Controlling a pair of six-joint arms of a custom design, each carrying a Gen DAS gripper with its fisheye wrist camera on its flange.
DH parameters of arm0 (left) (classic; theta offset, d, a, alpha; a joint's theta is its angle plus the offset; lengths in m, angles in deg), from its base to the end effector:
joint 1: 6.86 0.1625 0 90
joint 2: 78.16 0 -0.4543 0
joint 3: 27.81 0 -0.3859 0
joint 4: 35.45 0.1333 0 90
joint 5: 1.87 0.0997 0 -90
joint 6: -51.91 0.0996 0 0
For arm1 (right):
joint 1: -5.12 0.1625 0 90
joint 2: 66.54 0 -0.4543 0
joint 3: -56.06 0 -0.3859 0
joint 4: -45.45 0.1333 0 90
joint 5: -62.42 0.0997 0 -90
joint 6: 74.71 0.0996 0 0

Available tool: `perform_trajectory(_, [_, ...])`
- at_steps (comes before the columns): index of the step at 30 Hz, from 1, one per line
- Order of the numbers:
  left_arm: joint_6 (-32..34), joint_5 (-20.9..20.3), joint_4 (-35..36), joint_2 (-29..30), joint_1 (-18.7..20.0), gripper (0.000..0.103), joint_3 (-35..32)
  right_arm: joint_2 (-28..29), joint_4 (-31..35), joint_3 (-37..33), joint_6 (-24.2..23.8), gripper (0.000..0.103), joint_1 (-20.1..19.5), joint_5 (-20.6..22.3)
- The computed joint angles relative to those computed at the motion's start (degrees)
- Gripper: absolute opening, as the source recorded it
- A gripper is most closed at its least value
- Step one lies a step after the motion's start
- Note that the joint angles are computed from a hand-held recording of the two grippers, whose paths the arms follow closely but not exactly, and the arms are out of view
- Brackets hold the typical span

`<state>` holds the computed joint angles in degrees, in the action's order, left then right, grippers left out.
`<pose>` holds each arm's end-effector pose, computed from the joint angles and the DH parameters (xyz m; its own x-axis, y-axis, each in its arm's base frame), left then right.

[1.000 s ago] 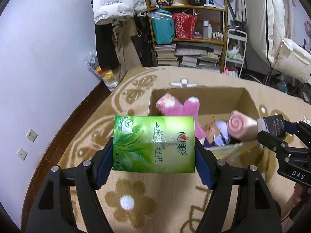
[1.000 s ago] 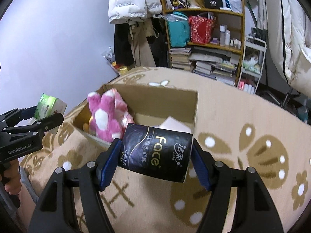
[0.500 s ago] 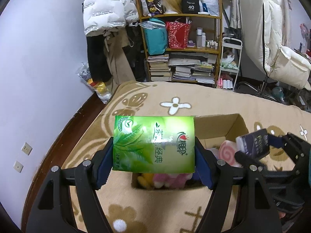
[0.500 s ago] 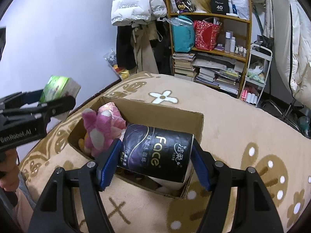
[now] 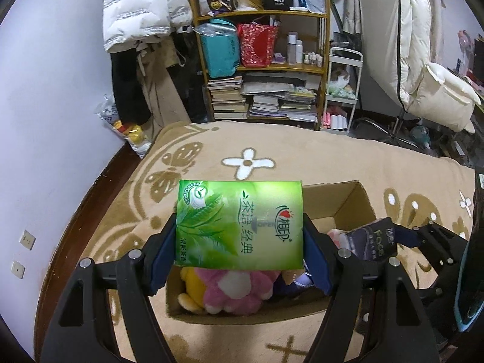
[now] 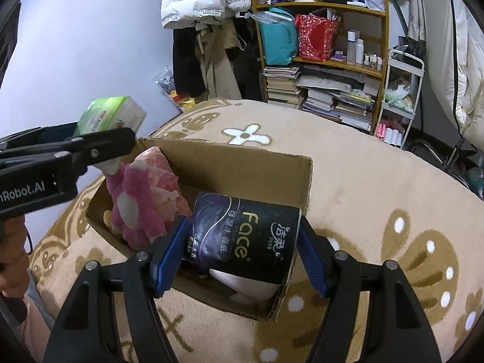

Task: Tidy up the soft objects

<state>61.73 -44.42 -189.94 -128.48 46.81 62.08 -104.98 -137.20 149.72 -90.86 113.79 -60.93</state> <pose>-0.2520 -0.6915 0.2472 -0.6264 0.2730 -0.7302 0.6537 0.6942 -0.3012 0.3003 -0.6434 0.1225 -0.7922 -0.1620 0.5884 -0.4940 0.7363 -0.4624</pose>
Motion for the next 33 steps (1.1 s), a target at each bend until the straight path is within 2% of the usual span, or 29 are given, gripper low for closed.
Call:
perform_trajectory(5, [-0.9, -1.5, 3.1, 0.6, 0.1, 0.075, -1.4, 0.3, 0.4, -0.3, 0.2, 0.074, -0.3, 0.8])
perform_trajectory(7, [-1.3, -1.3, 4.0, 0.7, 0.1, 0.078, -1.5, 0.3, 0.4, -0.3, 0.1, 0.074, -0.4, 1.0])
perform_trajectory(9, [-1.6, -1.1, 3.8, 0.6, 0.1, 0.088, -1.4, 0.3, 0.5, -0.3, 0.0, 0.074, -0.5, 1.3])
perform_trajectory(11, [-1.0, -1.1, 2.6, 0.4, 0.0, 0.088, -0.8, 0.2, 0.0, -0.1, 0.1, 0.075, -0.6, 1.9])
perform_trajectory(13, [-1.0, -0.9, 2.8, 0.2, 0.1, 0.088, -0.7, 0.0, 0.0, 0.1, 0.4, 0.084, -0.8, 2.2])
perform_trajectory(16, [-1.9, -0.2, 3.1, -0.2, 0.1, 0.095, -0.6, -0.3, -0.4, 0.6, 0.5, 0.086, -0.8, 2.7])
perform_trajectory(22, [-1.9, 2.0, 0.8, -1.9, -0.1, 0.098, 1.3, -0.9, -2.6, 1.8, -0.5, 0.099, -0.1, 1.7])
perform_trajectory(33, [0.7, 6.2, -6.7, -7.5, -1.8, 0.102, 8.2, -3.1, -4.6, 4.7, 0.5, 0.101, 1.1, 0.5])
